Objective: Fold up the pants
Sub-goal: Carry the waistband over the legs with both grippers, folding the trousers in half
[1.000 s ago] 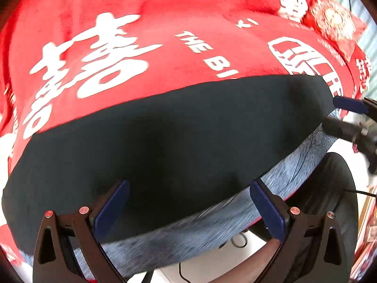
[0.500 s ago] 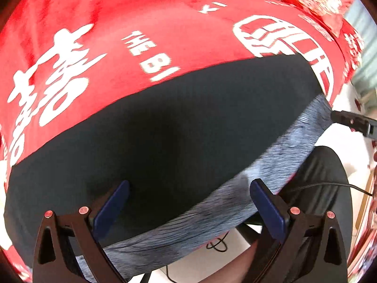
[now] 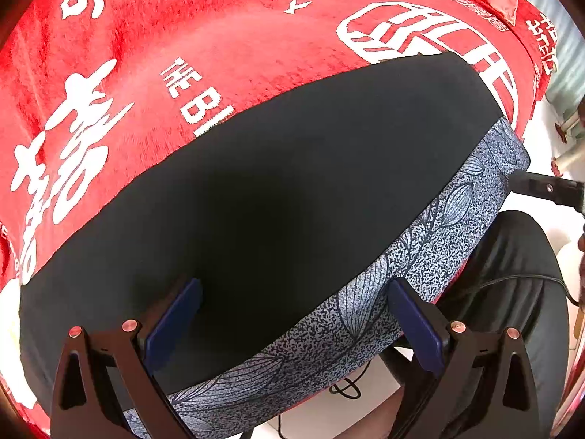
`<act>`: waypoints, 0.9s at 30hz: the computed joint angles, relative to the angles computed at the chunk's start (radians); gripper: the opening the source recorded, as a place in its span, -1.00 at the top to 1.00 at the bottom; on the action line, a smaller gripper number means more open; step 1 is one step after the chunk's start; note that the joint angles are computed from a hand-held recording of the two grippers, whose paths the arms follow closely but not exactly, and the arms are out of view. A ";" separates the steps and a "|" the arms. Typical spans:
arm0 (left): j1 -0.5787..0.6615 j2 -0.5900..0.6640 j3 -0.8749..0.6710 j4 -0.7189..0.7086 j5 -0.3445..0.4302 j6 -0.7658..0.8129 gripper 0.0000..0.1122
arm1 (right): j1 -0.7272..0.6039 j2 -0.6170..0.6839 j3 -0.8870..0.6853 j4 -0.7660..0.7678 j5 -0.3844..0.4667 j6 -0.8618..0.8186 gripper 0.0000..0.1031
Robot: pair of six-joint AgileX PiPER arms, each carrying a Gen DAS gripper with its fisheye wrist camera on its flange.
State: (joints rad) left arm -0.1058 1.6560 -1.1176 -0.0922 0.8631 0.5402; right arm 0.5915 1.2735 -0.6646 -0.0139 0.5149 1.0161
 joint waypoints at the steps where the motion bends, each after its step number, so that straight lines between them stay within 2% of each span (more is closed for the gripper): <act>1: 0.000 -0.001 0.001 0.002 0.000 -0.001 -0.81 | -0.020 -0.012 0.024 0.035 -0.032 -0.042 -0.68; 5: 0.004 0.005 -0.008 -0.004 0.012 0.018 -0.81 | -0.096 -0.082 0.086 0.216 -0.098 -0.247 -0.68; 8: 0.024 0.018 -0.034 -0.035 0.045 0.071 -0.81 | -0.057 -0.103 0.071 0.112 -0.130 -0.182 -0.68; 10: 0.058 0.012 -0.060 -0.093 0.088 0.198 -0.81 | -0.074 -0.094 0.061 0.135 -0.102 -0.232 -0.66; 12: 0.101 -0.017 -0.071 -0.120 0.085 0.351 -0.81 | -0.108 -0.060 0.053 0.217 -0.086 -0.320 -0.64; 14: 0.147 -0.002 -0.119 -0.120 0.101 0.428 -0.81 | -0.119 -0.044 0.049 0.233 -0.087 -0.347 -0.64; 18: 0.179 0.131 -0.237 -0.045 0.135 0.352 -0.81 | -0.155 0.014 0.034 0.331 -0.088 -0.448 -0.64; 19: 0.185 0.161 -0.238 -0.027 0.131 0.342 -0.82 | -0.157 0.006 0.034 0.328 -0.091 -0.442 -0.64; 21: 0.217 0.145 -0.199 -0.097 0.085 0.421 -0.84 | -0.142 -0.028 0.025 0.327 -0.115 -0.455 -0.58; 24: 0.226 0.131 -0.168 -0.111 0.051 0.439 -0.84 | -0.086 -0.014 -0.031 0.161 -0.074 -0.329 -0.56; 27: 0.228 0.118 -0.163 -0.113 0.066 0.437 -0.84 | -0.098 0.029 -0.052 0.170 -0.042 -0.330 -0.27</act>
